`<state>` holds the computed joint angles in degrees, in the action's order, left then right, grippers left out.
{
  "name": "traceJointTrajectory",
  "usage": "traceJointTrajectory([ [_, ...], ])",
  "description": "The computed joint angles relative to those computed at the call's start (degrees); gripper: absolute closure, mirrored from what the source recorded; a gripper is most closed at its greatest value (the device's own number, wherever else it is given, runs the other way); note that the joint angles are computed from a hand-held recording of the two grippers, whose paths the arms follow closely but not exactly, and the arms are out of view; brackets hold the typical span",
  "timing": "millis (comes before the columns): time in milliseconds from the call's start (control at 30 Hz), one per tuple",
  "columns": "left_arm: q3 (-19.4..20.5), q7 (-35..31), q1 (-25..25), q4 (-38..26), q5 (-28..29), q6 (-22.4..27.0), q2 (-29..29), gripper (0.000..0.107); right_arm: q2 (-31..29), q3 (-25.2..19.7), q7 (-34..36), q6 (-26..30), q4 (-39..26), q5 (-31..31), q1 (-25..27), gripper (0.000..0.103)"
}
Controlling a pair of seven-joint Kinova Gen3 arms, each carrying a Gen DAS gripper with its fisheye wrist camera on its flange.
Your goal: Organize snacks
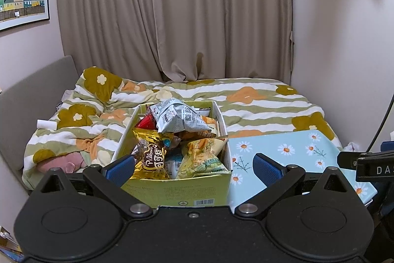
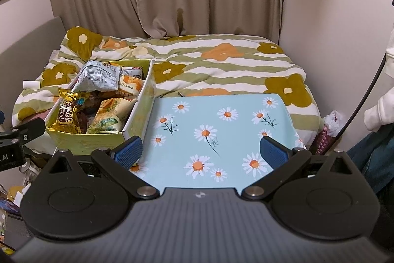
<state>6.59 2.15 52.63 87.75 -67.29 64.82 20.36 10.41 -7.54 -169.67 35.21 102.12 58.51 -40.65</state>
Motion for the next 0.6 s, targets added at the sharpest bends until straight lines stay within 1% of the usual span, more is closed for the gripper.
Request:
traceJointTrajectory([
  [600,-0.14,-0.38,-0.17,-0.5,1.31,-0.47,0.07,0.004,0.17,0.16,-0.11,0.09,-0.14,0.03,-0.05,0.0],
])
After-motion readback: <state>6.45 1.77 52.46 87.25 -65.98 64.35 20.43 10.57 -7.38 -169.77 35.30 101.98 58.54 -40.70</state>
